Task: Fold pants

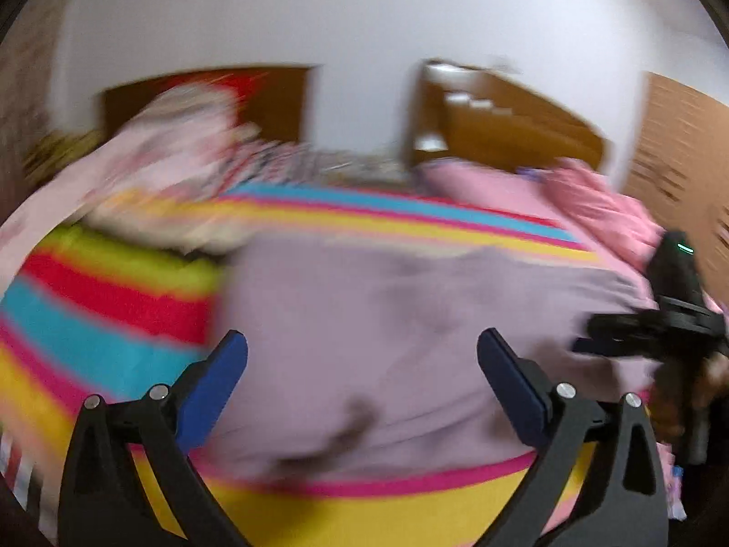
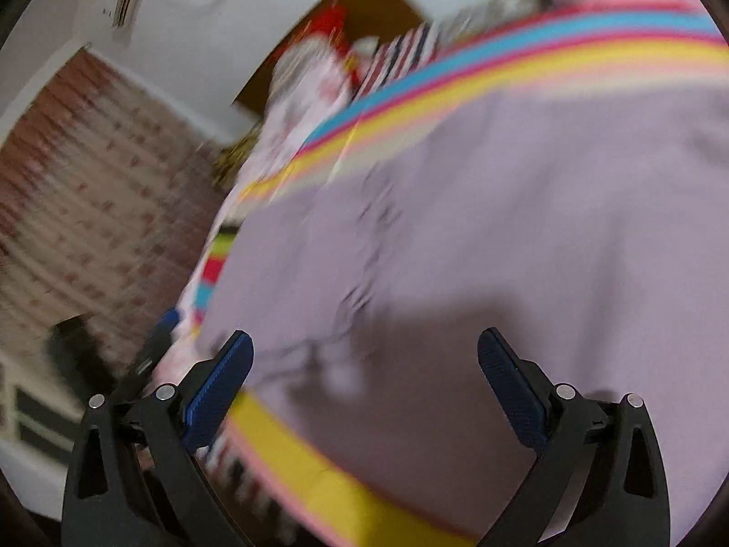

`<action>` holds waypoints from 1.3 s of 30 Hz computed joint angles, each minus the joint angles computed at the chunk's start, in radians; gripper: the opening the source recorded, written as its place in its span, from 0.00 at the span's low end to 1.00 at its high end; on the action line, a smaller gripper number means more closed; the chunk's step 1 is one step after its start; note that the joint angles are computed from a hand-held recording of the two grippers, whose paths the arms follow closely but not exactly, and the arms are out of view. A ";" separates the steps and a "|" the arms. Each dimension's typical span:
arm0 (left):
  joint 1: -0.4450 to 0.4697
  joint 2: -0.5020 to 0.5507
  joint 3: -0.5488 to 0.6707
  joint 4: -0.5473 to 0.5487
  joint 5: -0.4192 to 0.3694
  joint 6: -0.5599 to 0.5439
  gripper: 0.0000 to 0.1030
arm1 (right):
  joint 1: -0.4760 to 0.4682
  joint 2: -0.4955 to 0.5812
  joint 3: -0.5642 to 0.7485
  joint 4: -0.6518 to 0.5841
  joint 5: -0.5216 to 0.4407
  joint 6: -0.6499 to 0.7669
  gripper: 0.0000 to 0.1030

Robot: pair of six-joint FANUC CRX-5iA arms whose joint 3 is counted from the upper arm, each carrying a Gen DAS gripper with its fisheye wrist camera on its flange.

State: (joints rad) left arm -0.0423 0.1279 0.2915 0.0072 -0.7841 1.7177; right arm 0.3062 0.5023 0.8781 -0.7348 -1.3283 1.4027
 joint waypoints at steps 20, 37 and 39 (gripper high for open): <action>0.039 -0.014 -0.069 -0.038 -0.099 0.048 0.98 | 0.094 0.128 0.262 0.077 -0.004 -0.069 0.14; 0.014 0.086 0.101 -0.237 -0.266 0.233 0.99 | 0.080 -0.039 -0.091 0.190 0.118 -0.026 0.14; 0.009 0.100 0.122 -0.254 -0.285 0.239 0.99 | 0.081 -0.052 -0.124 0.193 0.137 -0.015 0.14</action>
State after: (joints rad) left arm -0.0333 0.2284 0.4139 -0.2465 -1.0686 1.9563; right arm 0.3874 0.4506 0.7544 -0.5423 -1.1916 1.3873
